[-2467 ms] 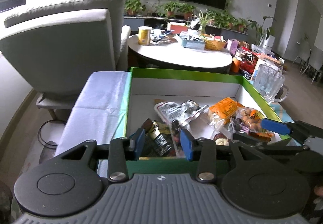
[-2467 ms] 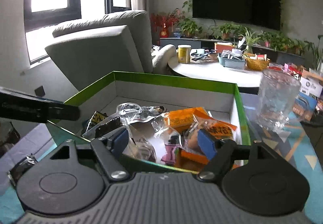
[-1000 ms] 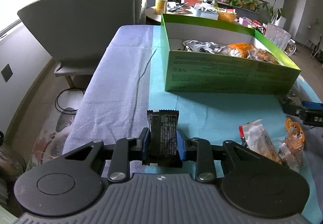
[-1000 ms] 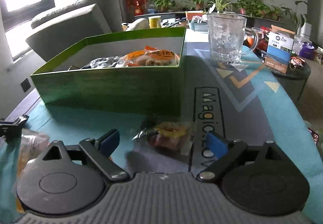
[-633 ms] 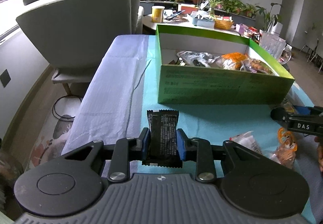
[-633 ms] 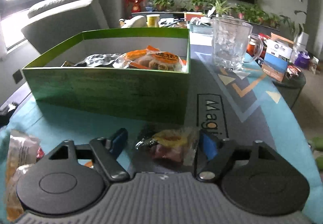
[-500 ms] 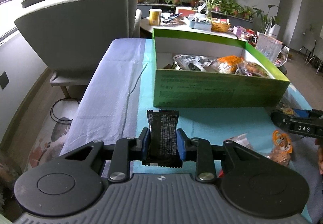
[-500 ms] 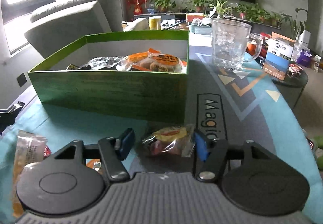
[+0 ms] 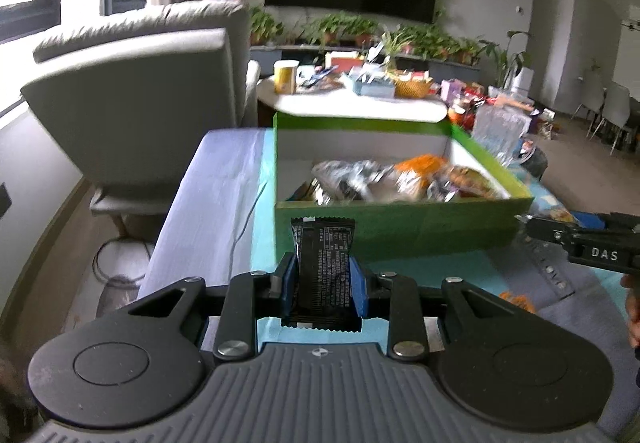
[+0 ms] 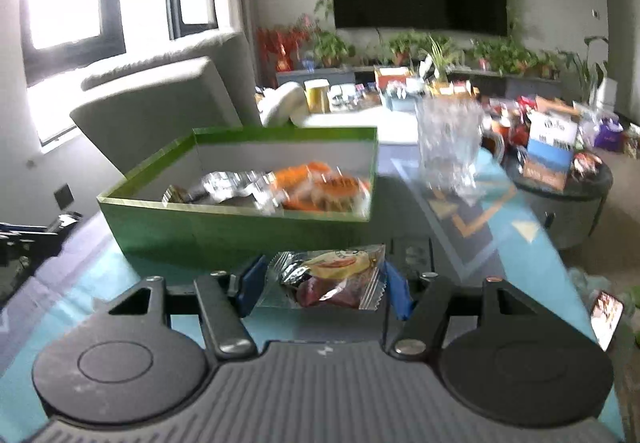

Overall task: Organize snacks
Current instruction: 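Grasp the clear bag with a yellow-red snack using the right gripper, then carry both held snacks over the green box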

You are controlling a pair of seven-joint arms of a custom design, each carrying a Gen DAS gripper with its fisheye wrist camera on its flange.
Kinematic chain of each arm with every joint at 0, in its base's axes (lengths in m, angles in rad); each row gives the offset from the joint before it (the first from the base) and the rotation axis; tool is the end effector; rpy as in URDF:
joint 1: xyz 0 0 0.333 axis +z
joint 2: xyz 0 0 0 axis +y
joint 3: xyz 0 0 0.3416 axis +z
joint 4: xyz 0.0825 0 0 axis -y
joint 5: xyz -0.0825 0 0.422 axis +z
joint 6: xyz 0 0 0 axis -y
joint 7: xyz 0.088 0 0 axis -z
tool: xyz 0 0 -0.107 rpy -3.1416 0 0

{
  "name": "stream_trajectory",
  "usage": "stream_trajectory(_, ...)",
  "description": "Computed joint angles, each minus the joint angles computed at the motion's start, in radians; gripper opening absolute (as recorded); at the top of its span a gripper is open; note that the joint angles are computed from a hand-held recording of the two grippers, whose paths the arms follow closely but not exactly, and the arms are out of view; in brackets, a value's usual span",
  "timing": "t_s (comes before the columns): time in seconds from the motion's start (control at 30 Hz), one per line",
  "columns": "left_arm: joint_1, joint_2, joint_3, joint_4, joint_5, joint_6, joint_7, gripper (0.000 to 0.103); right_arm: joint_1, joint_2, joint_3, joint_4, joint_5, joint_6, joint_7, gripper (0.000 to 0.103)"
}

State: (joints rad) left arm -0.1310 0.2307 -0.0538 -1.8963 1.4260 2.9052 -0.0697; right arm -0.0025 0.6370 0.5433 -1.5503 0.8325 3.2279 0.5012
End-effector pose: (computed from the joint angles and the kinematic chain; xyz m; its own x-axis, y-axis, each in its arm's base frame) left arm 0.6489 -0.1799 0.4365 0.1305 -0.9893 0.0658 -0.5338 -0.1260 -0.8362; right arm 0.7409 0.2472 0.4072 0.4829 -0.8727 -0.0715 -0.4369 -0.1694 -0.8834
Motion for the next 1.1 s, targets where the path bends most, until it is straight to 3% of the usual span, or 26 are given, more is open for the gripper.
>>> stream_trajectory(0.1, -0.004, 0.017, 0.001, 0.038, 0.021, 0.011, 0.000, 0.027, -0.049, 0.029, 0.084, 0.027, -0.015, 0.018, -0.044, 0.052)
stream_trajectory(0.3, -0.010, 0.089, 0.005, 0.140, -0.047, 0.032, 0.104, 0.027, -0.051, 0.077, 0.125, 0.097, -0.050, 0.002, -0.072, 0.053)
stream_trajectory(0.53, -0.021, 0.204, 0.016, 0.266, -0.270, 0.029, 0.317, 0.027, 0.090, 0.120, -0.046, 0.246, -0.032, -0.104, -0.012, 0.053)
stream_trajectory(0.73, -0.028, 0.313, 0.028, 0.409, -0.447, -0.022, 0.472, 0.027, 0.253, 0.202, -0.264, 0.419, -0.089, -0.214, 0.158, 0.053)
stream_trajectory(0.97, -0.036, 0.398, 0.041, 0.506, -0.592, -0.059, 0.607, 0.027, 0.328, 0.302, -0.378, 0.576, -0.201, -0.282, 0.329, 0.053)
stream_trajectory(1.1, -0.039, 0.429, 0.046, 0.536, -0.647, -0.076, 0.645, 0.028, 0.336, 0.341, -0.398, 0.631, -0.255, -0.313, 0.403, 0.053)
